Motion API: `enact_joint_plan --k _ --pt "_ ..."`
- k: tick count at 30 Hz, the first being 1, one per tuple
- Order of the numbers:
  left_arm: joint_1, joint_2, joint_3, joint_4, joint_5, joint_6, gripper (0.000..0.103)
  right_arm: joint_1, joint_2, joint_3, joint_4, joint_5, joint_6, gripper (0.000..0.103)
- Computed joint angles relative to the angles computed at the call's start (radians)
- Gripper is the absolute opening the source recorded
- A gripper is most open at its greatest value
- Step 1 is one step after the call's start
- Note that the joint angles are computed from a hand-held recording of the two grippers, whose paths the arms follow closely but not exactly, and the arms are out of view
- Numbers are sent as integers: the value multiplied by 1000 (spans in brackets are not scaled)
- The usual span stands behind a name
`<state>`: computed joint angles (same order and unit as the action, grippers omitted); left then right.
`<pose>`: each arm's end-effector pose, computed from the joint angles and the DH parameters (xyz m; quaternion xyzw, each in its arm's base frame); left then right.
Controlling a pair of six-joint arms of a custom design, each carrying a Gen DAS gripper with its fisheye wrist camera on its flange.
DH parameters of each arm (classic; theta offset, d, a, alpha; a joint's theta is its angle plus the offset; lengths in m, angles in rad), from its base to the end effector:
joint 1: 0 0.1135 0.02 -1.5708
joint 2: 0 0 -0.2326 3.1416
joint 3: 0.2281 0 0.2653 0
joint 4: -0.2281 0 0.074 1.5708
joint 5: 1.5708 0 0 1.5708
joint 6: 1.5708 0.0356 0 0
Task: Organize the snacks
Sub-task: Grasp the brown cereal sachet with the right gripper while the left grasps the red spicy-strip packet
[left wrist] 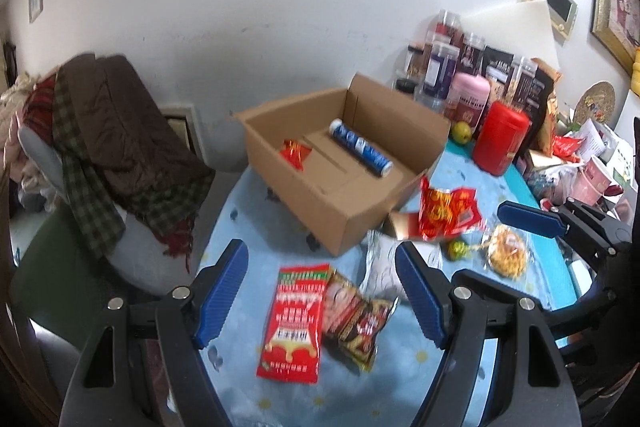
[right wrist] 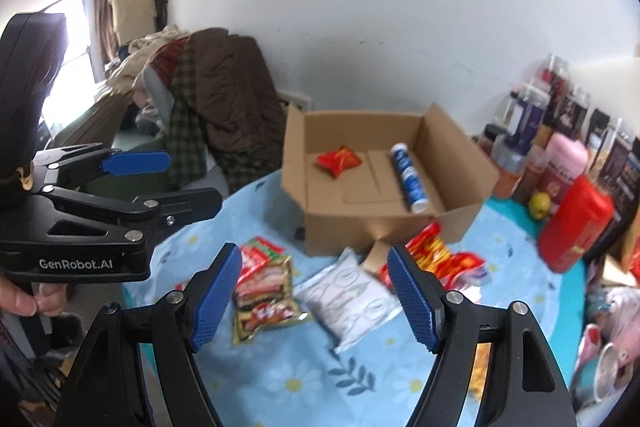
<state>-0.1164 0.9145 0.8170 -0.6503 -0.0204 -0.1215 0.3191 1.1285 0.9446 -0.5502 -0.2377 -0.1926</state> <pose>0.2200 -0.0250 0.2578 -0.0064 0.9165 -0.0382 0.3982 0.2500 0.0914 0.2627 -0.2762 0.8656 0.1336 0.3957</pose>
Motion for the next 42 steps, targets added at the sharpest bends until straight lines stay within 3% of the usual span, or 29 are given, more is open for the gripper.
enact_joint_plan --k 9,18,30,32,33,37,42 --pt "70 -15 -134 41 43 2 76 60 78 -80 69 -43 -14 76" --pt "171 27 -235 125 67 -12 76 100 286 -44 129 -37 -66 77" --pt "284 165 -212 194 172 43 76 139 461 25 153 -28 -84 79" --pt "286 197 -200 205 200 48 76 140 457 9 170 -24 -93 75" --pt "280 218 -192 210 207 44 76 139 452 0 178 -24 -97 66" --pt "248 285 -160 220 216 36 76 121 433 -18 175 -42 -103 52" --pt "199 359 -115 220 207 34 76 77 410 -18 126 -77 -103 46"
